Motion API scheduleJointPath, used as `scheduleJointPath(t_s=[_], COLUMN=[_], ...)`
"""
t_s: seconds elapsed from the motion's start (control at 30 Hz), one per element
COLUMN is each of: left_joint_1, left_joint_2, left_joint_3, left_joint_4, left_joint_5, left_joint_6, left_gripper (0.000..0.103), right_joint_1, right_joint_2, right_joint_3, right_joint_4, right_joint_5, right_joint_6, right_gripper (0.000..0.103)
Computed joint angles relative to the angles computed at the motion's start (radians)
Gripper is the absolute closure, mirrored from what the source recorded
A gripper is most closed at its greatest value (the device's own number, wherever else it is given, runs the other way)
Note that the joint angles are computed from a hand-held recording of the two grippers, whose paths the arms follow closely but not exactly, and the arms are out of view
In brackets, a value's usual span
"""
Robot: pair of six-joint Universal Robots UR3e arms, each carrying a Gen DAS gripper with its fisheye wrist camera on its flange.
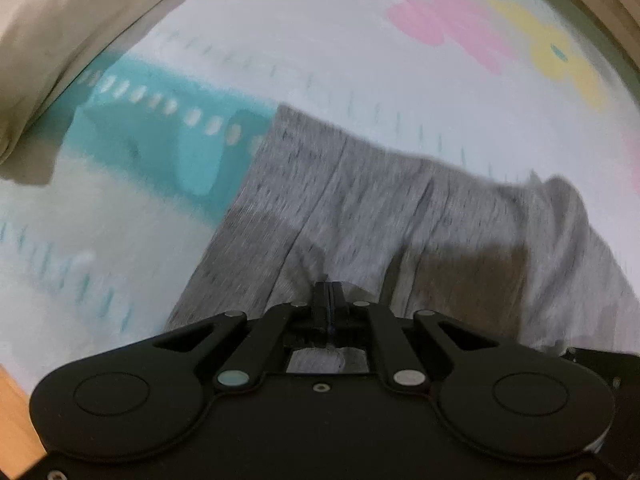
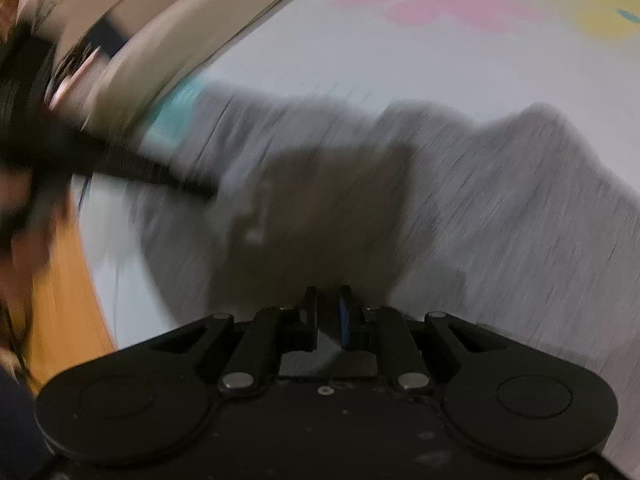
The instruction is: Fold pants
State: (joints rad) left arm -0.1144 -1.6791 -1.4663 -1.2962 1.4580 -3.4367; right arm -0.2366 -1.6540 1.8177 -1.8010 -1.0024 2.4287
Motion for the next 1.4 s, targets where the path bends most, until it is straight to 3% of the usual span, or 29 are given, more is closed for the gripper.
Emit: scheduleJointPath(t_s=[0.1,0.27,0.37,0.43,0.53,0.6,0.67,0.77,0.83,0.87,0.93,1.03,1.1,1.2,1.33,1.4], left_joint_1=[-0.009,-0.106,-0.157,-0.215,-0.280,-0.312,-0.352,-0.403,-0.461,-0.487,-0.518,-0.503,-0.489,-0.510,-0.518,-0.530], left_joint_2=[0.035,0.038,0.033,-0.026,-0.174,-0.232,-0.270,-0.285,-0.220,-0.214,-0.234,-0.268,-0.277,-0.378,-0.543,-0.628], left_joint_3=[-0.026,0.045,0.092,0.148,0.276,0.300,0.303,0.266,0.142,0.133,0.199,0.301,0.332,0.485,0.711,0.836], left_joint_4=[-0.021,-0.101,-0.020,0.061,0.115,0.138,0.135,0.045,0.134,0.140,0.070,-0.004,0.059,0.108,0.070,0.006], left_joint_5=[-0.002,0.075,0.088,0.132,0.123,0.075,0.052,0.037,0.106,0.137,0.169,0.127,0.092,0.152,0.141,0.137], left_joint_6=[0.006,-0.021,-0.075,-0.096,-0.094,-0.096,-0.104,-0.056,-0.021,0.026,0.068,0.011,-0.026,-0.055,-0.104,-0.104], left_gripper=[0.091,0.095,0.095,0.095,0.095,0.094,0.094,0.094,0.094,0.094,0.094,0.095,0.095,0.095,0.095,0.095], right_joint_1=[-0.049,-0.124,-0.270,-0.345,-0.418,-0.427,-0.431,-0.454,-0.477,-0.531,-0.571,-0.616,-0.642,-0.668,-0.544,-0.604], right_joint_2=[-0.197,-0.115,-0.101,-0.061,-0.029,0.024,0.075,0.116,0.133,0.105,0.090,0.067,0.030,-0.014,0.074,0.075], right_joint_3=[0.144,-0.081,-0.157,-0.199,-0.153,-0.131,-0.132,-0.140,-0.135,-0.091,-0.092,-0.126,-0.117,-0.093,-0.143,-0.134], right_joint_4=[0.032,0.377,0.443,0.395,0.125,-0.054,-0.124,-0.091,-0.052,-0.049,0.003,0.092,0.138,0.136,0.056,0.088], right_joint_5=[0.023,0.025,0.136,0.185,0.193,0.146,0.071,-0.053,-0.156,-0.105,-0.097,-0.093,-0.038,0.009,-0.169,-0.122], right_joint_6=[-0.185,-0.322,-0.363,-0.321,-0.184,-0.110,-0.098,-0.168,-0.201,-0.247,-0.322,-0.348,-0.334,-0.360,-0.175,-0.203], right_gripper=[0.089,0.089,0.086,0.082,0.078,0.078,0.078,0.078,0.082,0.082,0.082,0.080,0.080,0.080,0.080,0.083])
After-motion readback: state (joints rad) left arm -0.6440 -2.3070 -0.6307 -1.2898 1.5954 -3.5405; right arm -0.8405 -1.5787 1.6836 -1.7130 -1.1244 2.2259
